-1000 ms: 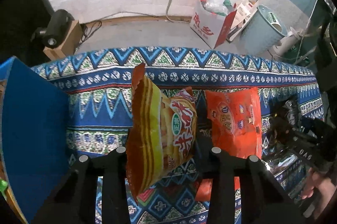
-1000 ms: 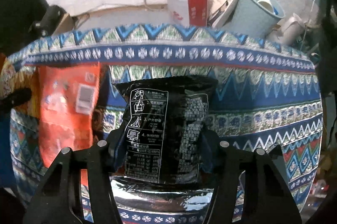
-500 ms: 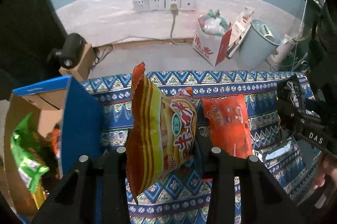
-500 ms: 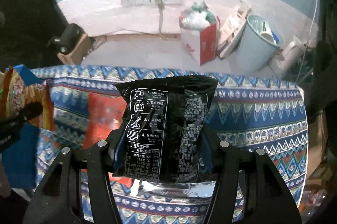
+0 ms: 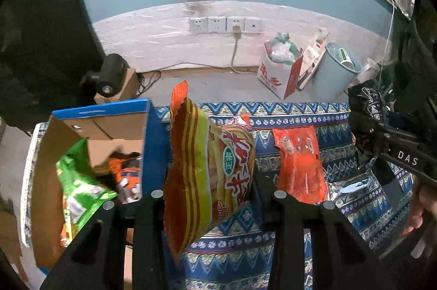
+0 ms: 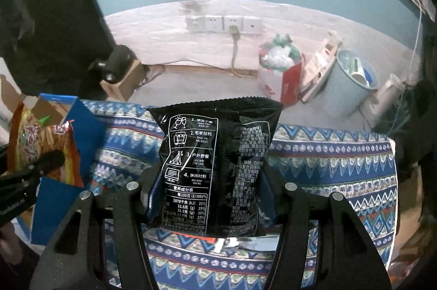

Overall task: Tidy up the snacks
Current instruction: 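Lift both bags and carry them over the cardboard box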

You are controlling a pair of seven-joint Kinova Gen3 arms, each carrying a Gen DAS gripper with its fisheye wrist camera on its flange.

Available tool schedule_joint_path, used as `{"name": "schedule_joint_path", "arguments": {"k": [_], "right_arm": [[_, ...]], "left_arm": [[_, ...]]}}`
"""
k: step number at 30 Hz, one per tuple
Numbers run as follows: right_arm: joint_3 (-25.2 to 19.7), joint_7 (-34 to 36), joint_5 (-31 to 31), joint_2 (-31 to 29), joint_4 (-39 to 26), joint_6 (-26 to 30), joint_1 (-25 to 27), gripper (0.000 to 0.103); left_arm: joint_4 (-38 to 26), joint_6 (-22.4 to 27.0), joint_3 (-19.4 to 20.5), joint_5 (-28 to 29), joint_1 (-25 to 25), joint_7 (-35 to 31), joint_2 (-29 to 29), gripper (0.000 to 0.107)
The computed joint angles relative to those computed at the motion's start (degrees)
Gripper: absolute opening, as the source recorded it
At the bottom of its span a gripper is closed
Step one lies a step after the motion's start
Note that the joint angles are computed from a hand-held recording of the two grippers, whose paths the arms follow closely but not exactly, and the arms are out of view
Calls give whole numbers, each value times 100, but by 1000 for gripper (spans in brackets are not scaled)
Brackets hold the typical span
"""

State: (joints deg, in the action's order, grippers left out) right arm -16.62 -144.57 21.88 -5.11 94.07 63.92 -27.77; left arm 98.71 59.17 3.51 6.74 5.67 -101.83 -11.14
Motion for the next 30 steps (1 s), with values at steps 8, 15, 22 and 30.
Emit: {"name": "schedule_joint_path", "arguments": {"k": [8,15,22,30], "right_arm": [[-182,-122,290,236,-465,170,-349,58],[-115,-72,422,586,-883,227,-748,58],[30,38,512,983,-1336,251,-1175,58],[243,237,549,1448,-1927,285,-1654,58]], "left_arm": [[-33,189,-393,280,-135,-441,-312,39],[-13,227,-660,432,-346,-777,-512,39],[-27,342,-1000,616,-610,-1088,-549,39],[-88,523,-1406,823,-1022,-1417,-464,39]]}}
